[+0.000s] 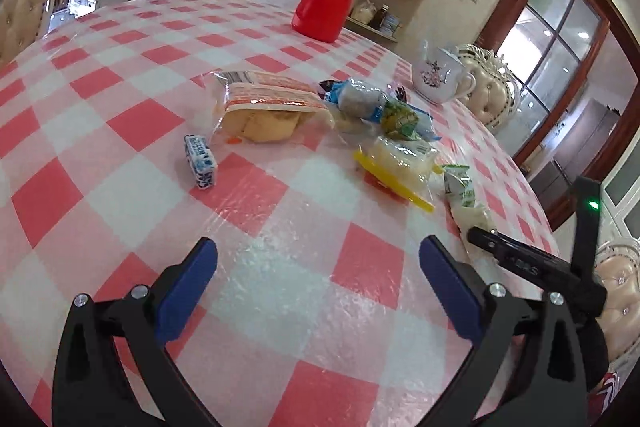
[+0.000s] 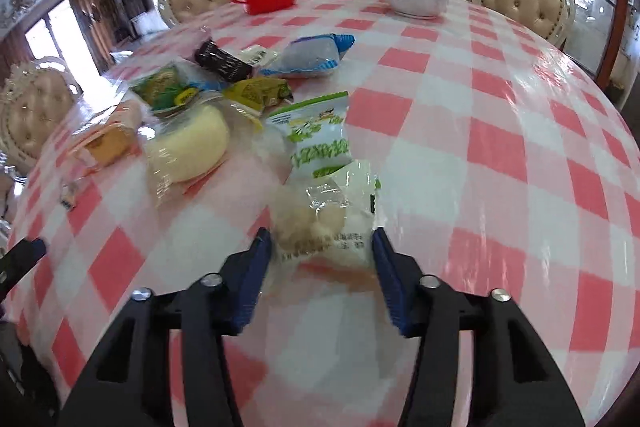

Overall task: Organize snacks
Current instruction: 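Grasp the clear cookie bag with the right gripper while the left grasps the round barcode bread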

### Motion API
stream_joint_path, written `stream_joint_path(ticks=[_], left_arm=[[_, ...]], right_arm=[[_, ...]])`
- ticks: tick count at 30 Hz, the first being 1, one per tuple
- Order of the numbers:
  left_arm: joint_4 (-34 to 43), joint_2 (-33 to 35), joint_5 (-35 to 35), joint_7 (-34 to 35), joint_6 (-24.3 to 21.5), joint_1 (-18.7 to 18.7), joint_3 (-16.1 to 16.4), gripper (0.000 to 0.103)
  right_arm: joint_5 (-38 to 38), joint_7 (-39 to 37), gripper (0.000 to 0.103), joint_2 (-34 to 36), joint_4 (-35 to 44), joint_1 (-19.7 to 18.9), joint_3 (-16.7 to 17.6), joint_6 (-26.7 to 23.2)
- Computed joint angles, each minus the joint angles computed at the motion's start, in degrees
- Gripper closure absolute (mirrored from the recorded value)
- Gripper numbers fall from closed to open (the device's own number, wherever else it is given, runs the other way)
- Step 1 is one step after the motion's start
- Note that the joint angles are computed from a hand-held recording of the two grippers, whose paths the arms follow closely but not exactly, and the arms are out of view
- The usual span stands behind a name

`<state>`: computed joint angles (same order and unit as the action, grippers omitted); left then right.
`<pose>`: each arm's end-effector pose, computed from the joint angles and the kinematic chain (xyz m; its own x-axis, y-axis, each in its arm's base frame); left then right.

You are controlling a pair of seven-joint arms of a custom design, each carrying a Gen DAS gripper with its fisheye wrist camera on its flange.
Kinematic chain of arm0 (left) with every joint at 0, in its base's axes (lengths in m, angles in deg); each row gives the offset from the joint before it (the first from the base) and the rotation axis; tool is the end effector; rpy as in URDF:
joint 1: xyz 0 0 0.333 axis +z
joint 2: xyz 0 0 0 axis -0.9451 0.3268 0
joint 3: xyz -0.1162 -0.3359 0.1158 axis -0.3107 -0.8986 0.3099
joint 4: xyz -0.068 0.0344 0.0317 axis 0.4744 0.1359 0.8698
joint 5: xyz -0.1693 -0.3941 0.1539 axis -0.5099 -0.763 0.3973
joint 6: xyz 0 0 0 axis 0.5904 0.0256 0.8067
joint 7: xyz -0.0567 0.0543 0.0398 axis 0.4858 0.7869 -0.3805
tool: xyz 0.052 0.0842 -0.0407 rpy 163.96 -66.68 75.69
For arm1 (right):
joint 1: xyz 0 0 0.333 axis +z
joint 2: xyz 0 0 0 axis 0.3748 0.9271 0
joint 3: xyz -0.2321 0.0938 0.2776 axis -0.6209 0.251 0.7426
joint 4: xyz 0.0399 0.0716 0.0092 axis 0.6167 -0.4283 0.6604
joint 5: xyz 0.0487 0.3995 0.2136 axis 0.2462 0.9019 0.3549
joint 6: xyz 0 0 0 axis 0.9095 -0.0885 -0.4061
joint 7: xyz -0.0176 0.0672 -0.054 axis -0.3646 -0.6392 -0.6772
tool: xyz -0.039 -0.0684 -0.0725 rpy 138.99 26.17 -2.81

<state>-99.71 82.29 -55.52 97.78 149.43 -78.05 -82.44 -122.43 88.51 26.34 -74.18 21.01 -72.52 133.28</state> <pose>0.6375 -0.2406 0.4331 -0.6092 -0.7011 0.3707 -0.6950 0.2467 -0.6754 0.4911 0.0941 0.4339 -0.5113 -0.8490 -0.1335 -0.6039 0.4654 -0.6471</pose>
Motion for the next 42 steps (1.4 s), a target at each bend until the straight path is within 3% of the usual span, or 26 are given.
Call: stream_joint_path(ticks=[5,11,14,21,23,24,25,29,31,34,35,42], left_arm=[[0.36,0.21,2.75,-0.61,-0.11,-0.80,-0.27,0.002],[6.84,5.44,19.82,-7.31,5.37,-6.01,-1.56,0.002],[11.58,9.67,30.11,-13.69,6.65,-8.95,-0.97,0.002],[18.28,16.83,49.04,-22.15,8.87,-14.34,1.52,0.002],[19.28,17.74,48.89,-20.27,8.16,-11.62,-2.02,0.007],[19.13,17.83,48.91,-19.79,8.37,-10.41,-3.47,0.025],[18.85,17.82,48.36,-18.43,8.10,-8.64,-5.48,0.032],[14.03,15.00,43.84,-8.90,7.33,-1.76,-12.16,0.036],[12.64,12.95,39.50,-5.03,1.81,1.47,-14.04,0.036],[12.60,10.81,29.93,-1.55,-10.29,6.28,-15.21,0.036],[11.62,9.81,27.36,-0.21,-11.60,7.18,-15.12,0.036],[4.81,4.13,14.88,6.44,-10.16,8.15,-11.49,0.036]], right_arm=[[-14.09,19.78,0.056,-6.08,-5.04,-7.04,5.07,9.79],[-22.88,35.49,0.056,-9.65,-6.94,-10.74,7.36,11.06],[-27.64,41.07,0.056,-10.17,-6.96,-10.43,6.69,11.29],[-30.43,42.59,0.056,-9.26,-6.45,-5.84,2.43,9.89],[-31.45,43.18,0.056,-8.99,-6.32,-4.69,1.14,9.93],[-32.17,43.63,0.056,-8.87,-6.25,-4.22,0.58,10.04],[-32.95,44.22,0.056,-8.78,-6.20,-3.78,0.05,10.11],[-35.93,46.70,0.056,-8.76,-6.12,-1.83,-1.99,9.80],[-36.65,47.21,0.056,-8.86,-6.16,-0.81,-2.82,9.30],[-37.27,47.67,0.056,-9.04,-6.25,0.41,-3.72,8.64],[-37.35,47.69,0.056,-9.01,-6.21,0.75,-3.94,8.44],[-41.18,51.77,0.056,-10.13,-6.61,2.75,-4.93,6.64]])
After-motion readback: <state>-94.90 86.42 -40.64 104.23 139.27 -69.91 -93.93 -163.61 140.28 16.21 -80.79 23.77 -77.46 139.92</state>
